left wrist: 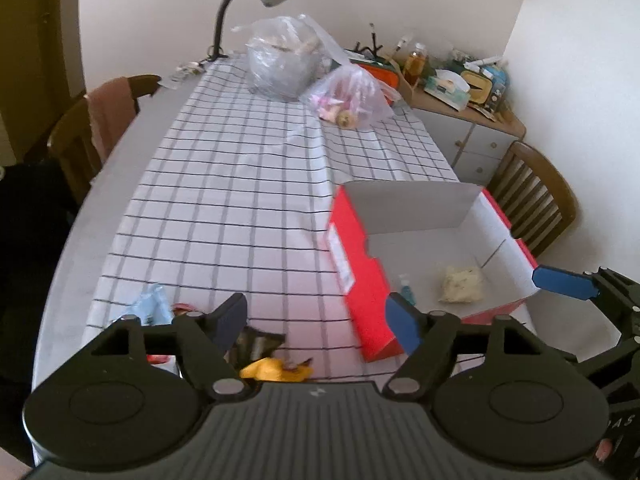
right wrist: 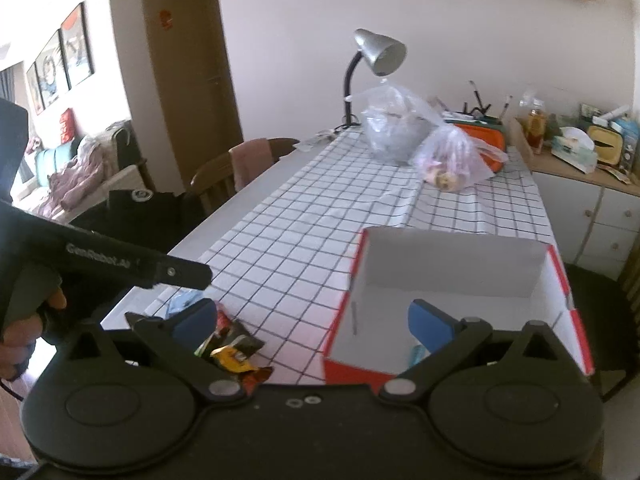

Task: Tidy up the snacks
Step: 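Withdraw both tools from the box back toward the snack pile, then grasp the yellow Minion packet with the left tool while the right tool grasps the copper-foil bag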

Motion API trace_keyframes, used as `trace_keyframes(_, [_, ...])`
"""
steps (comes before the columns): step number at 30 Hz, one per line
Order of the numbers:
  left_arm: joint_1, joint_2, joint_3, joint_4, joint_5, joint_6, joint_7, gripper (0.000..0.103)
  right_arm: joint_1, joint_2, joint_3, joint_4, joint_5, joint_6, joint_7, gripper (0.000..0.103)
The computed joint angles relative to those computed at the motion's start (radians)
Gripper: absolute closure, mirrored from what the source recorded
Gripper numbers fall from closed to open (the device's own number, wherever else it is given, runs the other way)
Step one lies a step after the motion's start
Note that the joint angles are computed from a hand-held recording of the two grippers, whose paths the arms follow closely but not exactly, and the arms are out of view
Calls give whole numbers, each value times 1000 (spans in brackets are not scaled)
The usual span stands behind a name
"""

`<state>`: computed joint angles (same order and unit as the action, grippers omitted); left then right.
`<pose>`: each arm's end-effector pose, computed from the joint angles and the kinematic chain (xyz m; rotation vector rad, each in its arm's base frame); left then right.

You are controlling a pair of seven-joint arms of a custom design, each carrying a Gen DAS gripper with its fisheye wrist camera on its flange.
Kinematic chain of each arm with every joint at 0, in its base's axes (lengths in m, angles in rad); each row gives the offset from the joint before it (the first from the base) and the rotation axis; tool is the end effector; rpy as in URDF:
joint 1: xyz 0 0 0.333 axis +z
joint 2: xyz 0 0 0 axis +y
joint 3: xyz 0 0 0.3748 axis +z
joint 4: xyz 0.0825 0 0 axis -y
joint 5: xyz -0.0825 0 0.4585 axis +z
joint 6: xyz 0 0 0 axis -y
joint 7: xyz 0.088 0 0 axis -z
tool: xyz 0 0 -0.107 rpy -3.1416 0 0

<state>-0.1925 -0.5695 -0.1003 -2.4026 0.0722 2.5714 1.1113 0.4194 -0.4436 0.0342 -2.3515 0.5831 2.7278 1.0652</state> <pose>0.4467 -0.1451 0.6324 -1.9506 1.7369 -0.8578 0.4663 0.2071 0.6188 -1.9637 1.1317 -0.3466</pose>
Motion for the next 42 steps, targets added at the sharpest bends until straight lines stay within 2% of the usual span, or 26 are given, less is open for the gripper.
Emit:
trace_keyframes(10, [37, -145, 69, -140, -35, -77, 30, 24, 18, 25, 61, -23, -36, -15, 94, 0])
trace_keyframes(16, [83, -203, 69, -207, -16, -139, 22, 24, 24, 59, 87, -24, -93, -37, 149, 0])
trace_keyframes(26, [89, -179, 63, -261, -34, -215, -1, 24, 35, 130, 101, -14, -166, -97, 164, 0])
trace_keyframes(42, [96, -99, 22, -279, -2, -233, -73, 24, 33, 237, 118, 36, -256, -137, 129, 5])
